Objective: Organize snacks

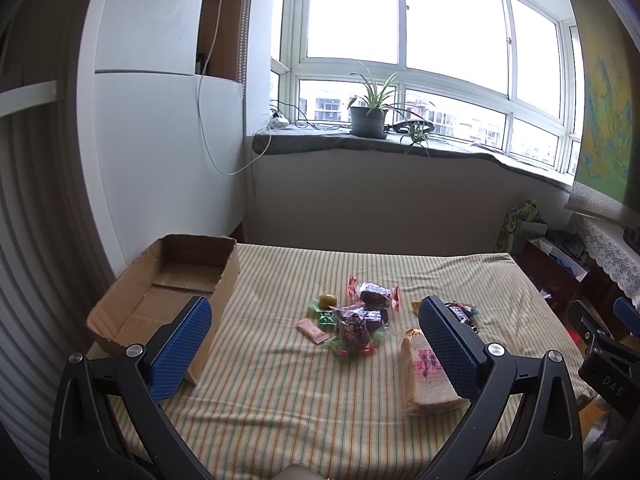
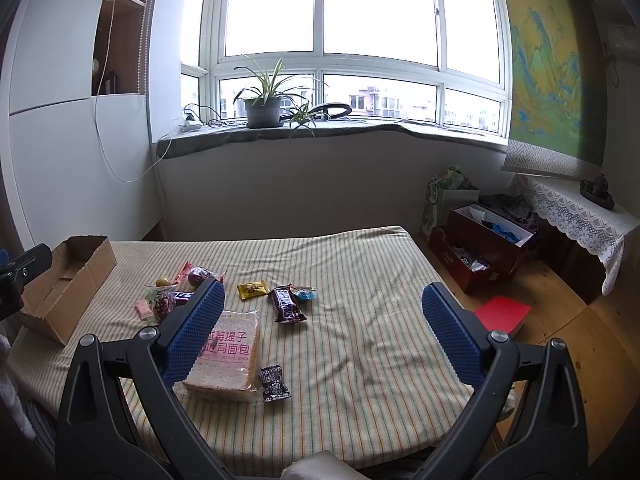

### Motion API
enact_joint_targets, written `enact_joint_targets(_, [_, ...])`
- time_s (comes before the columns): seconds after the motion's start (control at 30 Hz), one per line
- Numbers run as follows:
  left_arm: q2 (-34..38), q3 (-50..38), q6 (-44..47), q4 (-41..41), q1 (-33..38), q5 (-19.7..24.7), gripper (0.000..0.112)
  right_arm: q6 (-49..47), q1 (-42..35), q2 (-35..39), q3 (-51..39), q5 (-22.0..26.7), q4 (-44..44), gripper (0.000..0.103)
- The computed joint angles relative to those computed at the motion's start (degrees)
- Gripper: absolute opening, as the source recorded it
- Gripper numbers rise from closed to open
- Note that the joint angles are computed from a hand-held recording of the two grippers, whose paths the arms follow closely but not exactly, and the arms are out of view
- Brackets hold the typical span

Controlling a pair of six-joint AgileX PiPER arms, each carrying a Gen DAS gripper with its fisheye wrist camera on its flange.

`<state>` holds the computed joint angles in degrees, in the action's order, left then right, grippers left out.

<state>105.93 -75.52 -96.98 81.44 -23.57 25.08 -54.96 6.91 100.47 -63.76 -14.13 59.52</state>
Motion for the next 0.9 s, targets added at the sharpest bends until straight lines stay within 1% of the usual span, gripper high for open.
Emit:
enact_joint_targets(0.53, [0.18, 0.49, -2.47, 3.01, -0.19, -0.25, 0.103, -1.11, 0.21, 0.02, -0.23, 0.42, 1.31, 0.101])
enact_joint_targets(0.9, [0.33, 0.15, -1.30, 1.63, -0.09, -0.59, 0.103, -1.52, 0.23, 0.15, -0.30, 0.42, 1.71, 0.101])
